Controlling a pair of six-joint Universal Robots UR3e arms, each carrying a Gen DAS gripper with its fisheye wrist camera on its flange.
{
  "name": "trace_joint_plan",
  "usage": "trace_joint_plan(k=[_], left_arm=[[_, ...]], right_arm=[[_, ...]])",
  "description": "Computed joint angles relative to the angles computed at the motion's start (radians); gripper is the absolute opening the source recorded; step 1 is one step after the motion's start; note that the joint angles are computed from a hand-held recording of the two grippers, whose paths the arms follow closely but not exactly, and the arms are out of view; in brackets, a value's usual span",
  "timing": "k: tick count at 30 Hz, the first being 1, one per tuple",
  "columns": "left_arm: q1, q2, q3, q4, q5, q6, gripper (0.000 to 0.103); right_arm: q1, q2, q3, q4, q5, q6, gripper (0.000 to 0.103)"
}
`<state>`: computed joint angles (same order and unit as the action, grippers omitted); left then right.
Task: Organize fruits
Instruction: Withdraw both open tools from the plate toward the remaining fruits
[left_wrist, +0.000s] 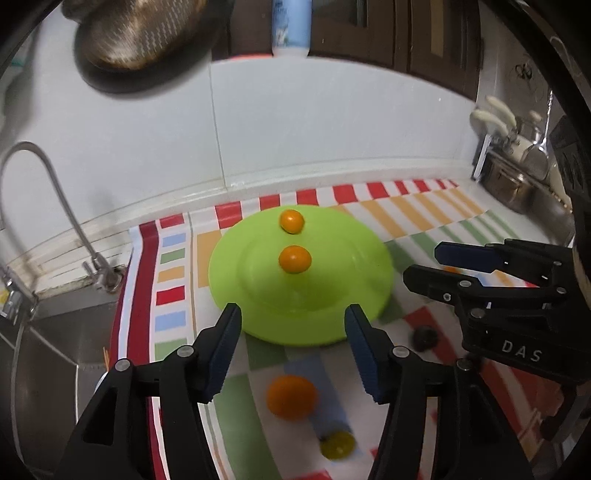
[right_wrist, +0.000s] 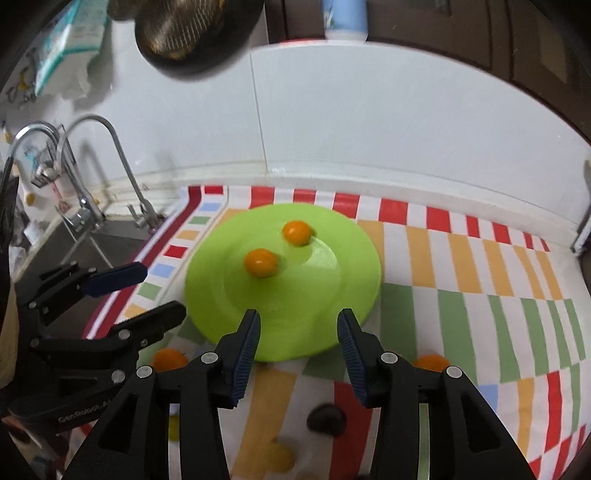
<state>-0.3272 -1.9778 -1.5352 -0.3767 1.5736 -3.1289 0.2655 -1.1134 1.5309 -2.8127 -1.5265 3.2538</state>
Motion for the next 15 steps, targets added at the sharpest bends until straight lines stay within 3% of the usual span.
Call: trace_joint_plan(k=[3, 10, 15], left_arm=[[-0.038, 0.06, -0.069, 0.04, 0.062, -0.041, 0.064], [-0.116, 0.169, -0.194, 0.095, 0.169, -0.121, 0.068], [-0.149, 0.235, -0.256, 0.106, 0.197, -0.169, 0.071]], right_arm=[[0.003, -0.089, 0.112, -0.054, -0.01, 0.003, 0.044], [0.016, -0.26, 0.315, -0.134, -0.028, 0.005, 0.05], [0.023, -0.355, 0.43, -0.154, -0.018, 0.013, 0.054]])
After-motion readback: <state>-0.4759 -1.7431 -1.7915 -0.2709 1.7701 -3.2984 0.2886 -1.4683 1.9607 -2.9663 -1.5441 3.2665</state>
